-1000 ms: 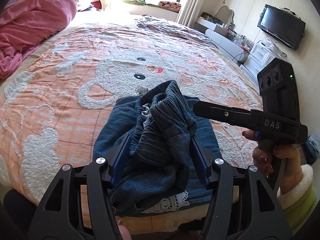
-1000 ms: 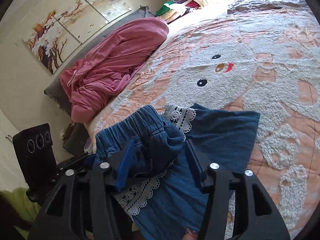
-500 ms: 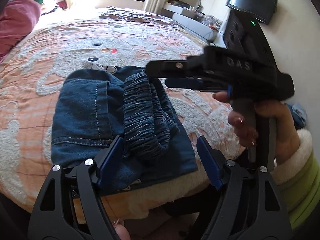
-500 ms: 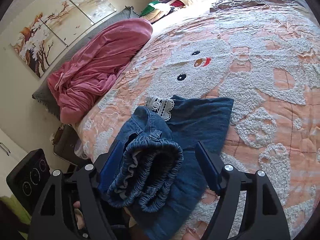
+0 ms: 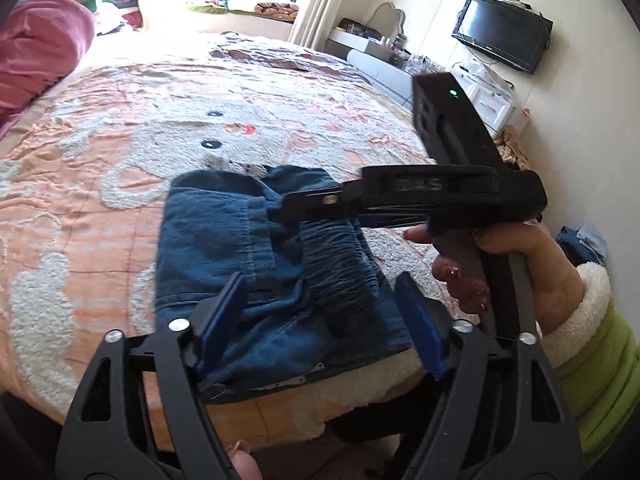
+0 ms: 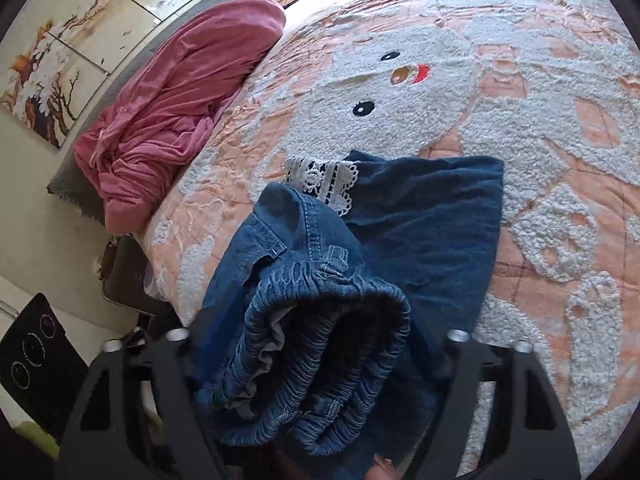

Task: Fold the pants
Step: 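Fold the waistband over onto the denim with the right gripper and release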

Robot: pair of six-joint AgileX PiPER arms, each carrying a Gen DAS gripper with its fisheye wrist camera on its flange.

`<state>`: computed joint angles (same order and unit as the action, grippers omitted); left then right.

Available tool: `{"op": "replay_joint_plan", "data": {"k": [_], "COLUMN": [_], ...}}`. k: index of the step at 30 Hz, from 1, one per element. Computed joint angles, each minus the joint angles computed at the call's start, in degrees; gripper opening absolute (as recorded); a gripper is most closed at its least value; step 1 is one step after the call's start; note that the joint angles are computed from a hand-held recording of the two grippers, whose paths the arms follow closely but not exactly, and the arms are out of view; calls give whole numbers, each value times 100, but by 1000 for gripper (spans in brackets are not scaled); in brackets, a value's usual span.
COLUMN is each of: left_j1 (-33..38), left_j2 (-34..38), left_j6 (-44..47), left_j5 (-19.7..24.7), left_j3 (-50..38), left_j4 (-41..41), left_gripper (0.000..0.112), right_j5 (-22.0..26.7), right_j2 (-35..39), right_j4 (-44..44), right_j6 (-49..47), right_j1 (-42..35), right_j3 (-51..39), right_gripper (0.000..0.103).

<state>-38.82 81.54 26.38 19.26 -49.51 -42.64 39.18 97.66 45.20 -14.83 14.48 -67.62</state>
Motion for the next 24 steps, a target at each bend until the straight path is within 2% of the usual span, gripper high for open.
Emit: {"op": "replay_joint_plan", "data": {"k": [1,2,4,7,12,14,18,21,24], "left_j1": [-4,-33,-153,-254,-421,-406,-532,-511,-456], "left_j2": [116,212,328,356,565,712,784,815,863], "left_j6": [234,281,-53,-288,-810,-501,-672,-675,-687], "left_j5": [79,100,-7,-158,-192,-114,-153,-119,-110], "left_j3": [-72,-121,-172,-221,-405,-400,-416,-448,-457], "left_j4": [-243,-292,30,307,900,547,803,819,816], "left_gripper": [55,55,54,54,54,54,54,55,55], "right_j5": [-69,-123,-228,-293,-196,-199,-247,-395,-623], "right_j2": [31,19,-94,-289,-15,71,24,-2,-62], "right_j4": [61,236,1043,1749,1765,1845,2487,2529,1965], "right_j6": [-30,-201,-971,-1772,-1845,-1948,-2639,-2754,-2222], "right_j1": [-9,-30,-107,-125,-383,-533,-778,-758,-569], "right_j3": [35,95,287,321,231,430,953,1068,961], "right_gripper": [47,38,32,32,32,32,35,36,40]}}
